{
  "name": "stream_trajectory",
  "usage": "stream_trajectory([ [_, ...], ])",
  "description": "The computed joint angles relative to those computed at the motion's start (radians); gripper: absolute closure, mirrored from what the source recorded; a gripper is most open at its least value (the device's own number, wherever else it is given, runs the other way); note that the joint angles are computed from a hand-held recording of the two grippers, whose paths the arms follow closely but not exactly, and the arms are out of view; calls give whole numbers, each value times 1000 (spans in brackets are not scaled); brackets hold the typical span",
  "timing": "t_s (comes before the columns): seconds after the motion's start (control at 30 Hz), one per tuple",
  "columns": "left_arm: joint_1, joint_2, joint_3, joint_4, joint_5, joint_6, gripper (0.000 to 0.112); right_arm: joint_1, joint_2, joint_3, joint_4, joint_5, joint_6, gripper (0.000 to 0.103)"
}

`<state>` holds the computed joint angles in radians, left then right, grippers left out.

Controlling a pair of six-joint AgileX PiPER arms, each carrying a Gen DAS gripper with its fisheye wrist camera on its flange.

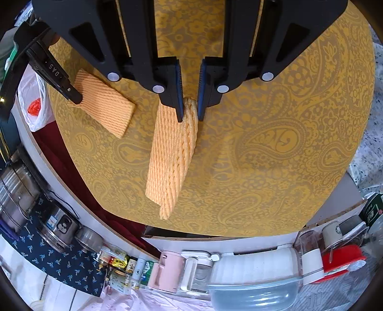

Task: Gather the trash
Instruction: 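Grasp one orange foam net with the left tool while the right tool grasps the other, then carry both foam nets over the bin and open both tools to drop them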

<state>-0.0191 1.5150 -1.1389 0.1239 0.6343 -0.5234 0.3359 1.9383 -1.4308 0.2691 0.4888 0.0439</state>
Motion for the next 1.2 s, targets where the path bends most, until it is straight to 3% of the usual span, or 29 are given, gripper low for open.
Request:
stream_trajectory([
  [0.27,-114,-36,-39,46,42,-60,102,-66,-184,145,127,-65,-108,93],
  [0.47,-282,-46,-114,125,91,-148,101,-183,-370,241,176,-100,-171,93],
  [0.73,-492,40,-291,209,162,-223,101,-415,-513,276,334,-63,-345,93],
  [0.97,-606,195,-507,187,221,-190,101,-657,-530,276,526,15,-545,93],
  [1.2,-684,371,-734,143,289,-136,101,-798,-474,266,601,53,-645,93],
])
